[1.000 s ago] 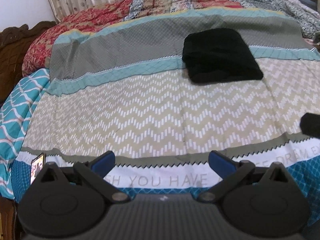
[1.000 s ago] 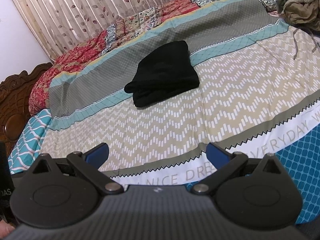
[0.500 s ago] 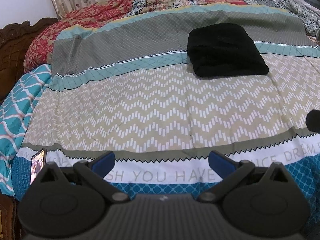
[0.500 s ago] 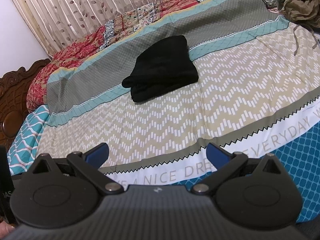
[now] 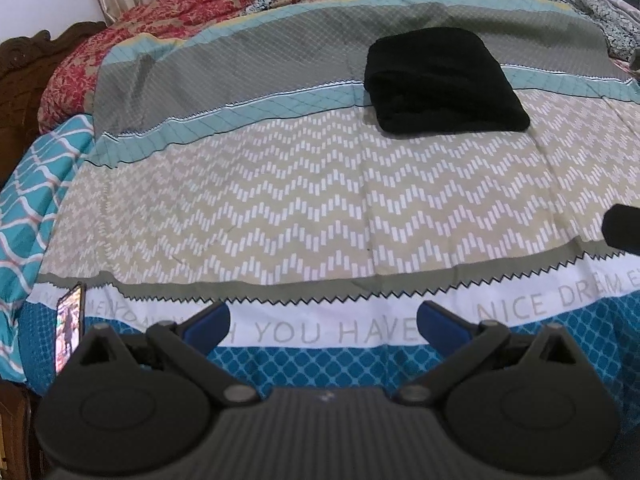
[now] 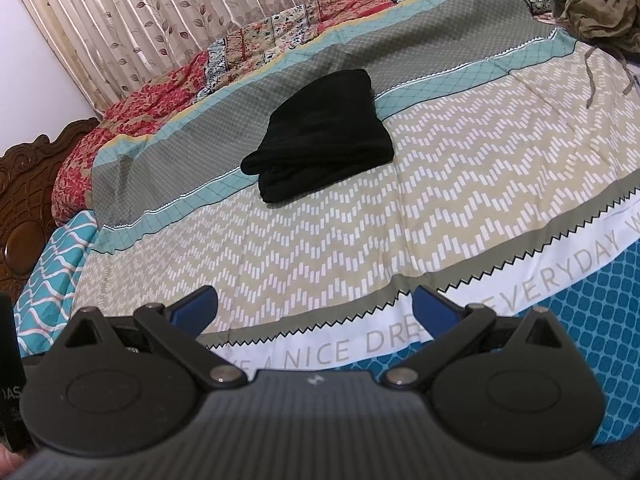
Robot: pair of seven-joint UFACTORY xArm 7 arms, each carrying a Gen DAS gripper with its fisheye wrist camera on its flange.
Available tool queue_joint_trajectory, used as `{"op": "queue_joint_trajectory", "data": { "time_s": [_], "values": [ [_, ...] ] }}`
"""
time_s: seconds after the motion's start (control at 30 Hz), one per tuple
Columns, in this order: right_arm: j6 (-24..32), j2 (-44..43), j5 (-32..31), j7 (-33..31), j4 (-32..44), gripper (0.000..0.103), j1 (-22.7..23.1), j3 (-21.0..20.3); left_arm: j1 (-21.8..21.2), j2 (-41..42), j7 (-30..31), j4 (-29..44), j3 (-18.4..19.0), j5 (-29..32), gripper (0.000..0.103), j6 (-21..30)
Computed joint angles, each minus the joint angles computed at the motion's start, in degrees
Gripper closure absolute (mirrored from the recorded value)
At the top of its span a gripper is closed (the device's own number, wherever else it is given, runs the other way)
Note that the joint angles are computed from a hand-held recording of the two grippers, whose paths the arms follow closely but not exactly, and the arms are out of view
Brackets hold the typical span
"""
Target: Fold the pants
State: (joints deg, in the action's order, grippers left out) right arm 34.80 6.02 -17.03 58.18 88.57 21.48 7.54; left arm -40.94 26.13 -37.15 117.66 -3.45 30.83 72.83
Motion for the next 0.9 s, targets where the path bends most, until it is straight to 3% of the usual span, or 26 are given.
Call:
{"op": "queue_joint_trajectory", "data": {
  "time_s": [0.9],
  "values": [
    [0.0,-0.1,1.7,-0.9,-0.6,0.000,-0.4,0.0,-1.4,4.1,2.7,5.4,0.8,-2.1,0.000,4.2]
  ]
}}
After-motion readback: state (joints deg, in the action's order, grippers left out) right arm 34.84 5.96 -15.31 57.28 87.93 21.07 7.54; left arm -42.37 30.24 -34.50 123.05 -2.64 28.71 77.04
